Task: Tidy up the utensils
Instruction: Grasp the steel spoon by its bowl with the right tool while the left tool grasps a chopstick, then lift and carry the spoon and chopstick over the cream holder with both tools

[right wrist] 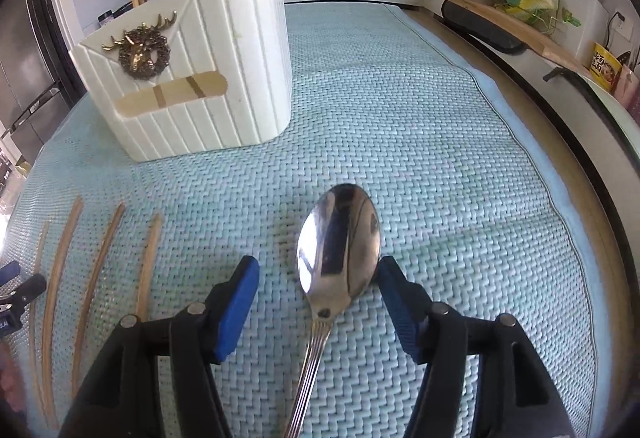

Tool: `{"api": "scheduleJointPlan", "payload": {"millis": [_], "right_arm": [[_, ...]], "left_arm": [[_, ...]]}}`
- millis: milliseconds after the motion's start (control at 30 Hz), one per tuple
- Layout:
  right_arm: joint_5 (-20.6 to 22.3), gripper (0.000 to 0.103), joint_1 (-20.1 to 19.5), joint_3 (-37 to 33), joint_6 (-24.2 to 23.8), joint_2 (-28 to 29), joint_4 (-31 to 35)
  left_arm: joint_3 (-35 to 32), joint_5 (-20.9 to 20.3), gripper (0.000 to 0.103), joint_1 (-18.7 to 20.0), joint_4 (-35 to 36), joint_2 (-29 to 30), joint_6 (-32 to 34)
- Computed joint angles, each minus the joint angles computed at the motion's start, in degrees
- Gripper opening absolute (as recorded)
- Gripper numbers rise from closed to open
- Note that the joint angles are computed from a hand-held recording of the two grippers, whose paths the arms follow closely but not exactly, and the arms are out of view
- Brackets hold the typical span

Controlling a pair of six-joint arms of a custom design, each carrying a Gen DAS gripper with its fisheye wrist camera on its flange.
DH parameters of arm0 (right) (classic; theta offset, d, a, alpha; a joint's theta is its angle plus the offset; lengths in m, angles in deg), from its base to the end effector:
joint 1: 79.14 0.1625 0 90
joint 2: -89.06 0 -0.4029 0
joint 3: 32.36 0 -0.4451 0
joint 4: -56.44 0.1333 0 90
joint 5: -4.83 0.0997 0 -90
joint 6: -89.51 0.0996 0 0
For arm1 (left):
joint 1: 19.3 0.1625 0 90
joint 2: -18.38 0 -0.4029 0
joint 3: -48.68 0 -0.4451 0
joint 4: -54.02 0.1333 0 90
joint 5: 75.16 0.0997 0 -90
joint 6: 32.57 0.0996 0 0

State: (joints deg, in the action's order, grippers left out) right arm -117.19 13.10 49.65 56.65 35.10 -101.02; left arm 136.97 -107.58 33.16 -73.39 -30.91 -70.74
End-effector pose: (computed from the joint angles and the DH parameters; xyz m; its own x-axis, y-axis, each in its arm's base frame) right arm 0.1102 -0.7568 0.2770 -0.7063 -0.1642 0.6886 -0.4922 0.8130 -0.3110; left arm -0.2583 -0.6929 0.1317 -0.6994 -0.2184 -0.6805 0.2250 0.8365 -0.4997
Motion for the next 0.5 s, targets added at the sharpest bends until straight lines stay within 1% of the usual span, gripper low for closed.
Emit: {"api": "scheduleJointPlan", "payload": {"millis": [33,67,100,133,167,200,233,267,300,333,367,400,500], "right_arm": [[-0.7,0.064,0.2,-0.8,0.1,0.6,0.4],[-1.2,0.064,0.4,-1.5,0.3,1.1,0.9],[-1.7,0.061,0.5,-1.9,0.2,1.4,0.7],[-2.0,0.058,0.7,-2.2,-0.1,1.7,0.4],[-2.3,0.055,0.7,-2.3,-0.5,2.0,-0.1],[-2.0,0.05,0.7,-2.4,-0.9,2.2,-0.6],[-1.4,0.044,0.6,-3.1,-1.0,2.4,0.0],[-1.0,0.042,0.5,-3.4,-1.3,2.6,-0.1],[-0.8,0.042,0.6,-3.8,-1.2,2.8,0.2],[-0.1,0.042,0.4,-4.1,-0.9,2.7,1.1],[0.7,0.042,0.3,-4.4,-0.7,2.7,1.9],[1.6,0.042,0.2,-4.6,-0.6,2.5,2.5],[5.1,0.042,-0.3,-4.2,-0.8,1.4,3.5]], "left_arm": [[-0.6,-0.1,0.087,0.2,0.5,0.1,0.5],[-0.9,-0.5,0.083,0.3,0.5,0.0,1.2],[-1.5,-1.0,0.076,0.4,0.8,0.1,1.9],[-2.0,-1.6,0.068,0.6,1.1,0.2,2.3],[-2.2,-2.0,0.065,0.7,1.1,0.2,2.6],[-2.3,-2.1,0.059,0.7,1.1,0.3,2.9],[-2.6,-2.1,0.051,0.7,0.6,0.6,3.8],[-2.7,-2.1,0.046,0.7,-0.5,0.8,5.2],[-2.9,-2.1,0.035,0.8,-1.3,1.1,6.0],[-3.0,-2.1,0.022,0.8,-2.0,1.3,6.4],[-3.0,-2.5,0.013,0.9,-2.9,1.3,7.0],[-3.0,-3.1,0.008,1.0,-3.7,1.4,7.3],[-3.1,-3.4,0.005,1.3,-5.2,1.4,7.4]]}}
